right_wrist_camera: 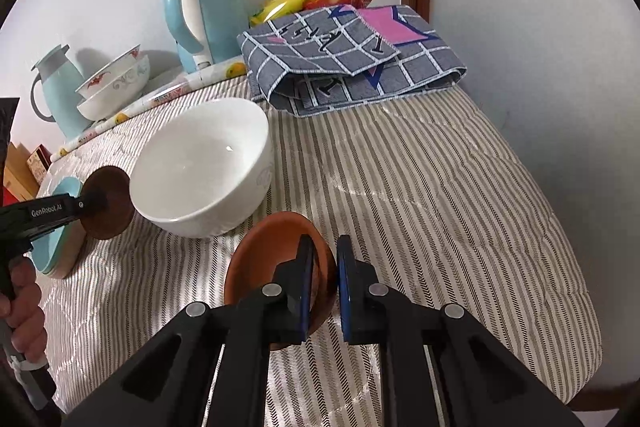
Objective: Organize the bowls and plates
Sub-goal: 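Carry the small brown bowl with the right gripper over the white bowl and lower it inside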
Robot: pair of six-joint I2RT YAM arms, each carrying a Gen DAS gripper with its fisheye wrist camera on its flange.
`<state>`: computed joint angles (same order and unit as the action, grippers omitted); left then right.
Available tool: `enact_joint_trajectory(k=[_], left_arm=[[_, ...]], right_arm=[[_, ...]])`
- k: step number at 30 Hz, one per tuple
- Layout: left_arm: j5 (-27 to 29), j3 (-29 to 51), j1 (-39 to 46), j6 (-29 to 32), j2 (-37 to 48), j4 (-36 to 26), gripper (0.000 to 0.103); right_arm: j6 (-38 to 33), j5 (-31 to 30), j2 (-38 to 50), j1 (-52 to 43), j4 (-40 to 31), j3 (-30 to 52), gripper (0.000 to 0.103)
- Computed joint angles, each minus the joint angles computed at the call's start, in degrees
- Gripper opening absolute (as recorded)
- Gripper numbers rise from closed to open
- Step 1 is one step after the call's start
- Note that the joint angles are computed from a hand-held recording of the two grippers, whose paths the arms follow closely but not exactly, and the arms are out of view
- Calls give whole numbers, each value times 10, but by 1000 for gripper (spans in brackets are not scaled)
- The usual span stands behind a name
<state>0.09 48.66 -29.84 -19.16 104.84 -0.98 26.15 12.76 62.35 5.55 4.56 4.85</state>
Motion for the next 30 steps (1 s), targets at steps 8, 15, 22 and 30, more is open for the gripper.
enact_joint_trajectory(k=[8,15,22,30], left_arm=[[0,-15,8,5,-39,-11,8],[8,-19,21,13,-77,-27,8],[10,-11,38,25,-98,-44,8],[17,4,69,35,-94,-52,8]], right_arm=[[14,25,-96,21,-94,23,12],[30,60,-130,59,-150,62,12],[43,82,-90,91,-151,104,12],[43,88,-6,103,-109,140,12]])
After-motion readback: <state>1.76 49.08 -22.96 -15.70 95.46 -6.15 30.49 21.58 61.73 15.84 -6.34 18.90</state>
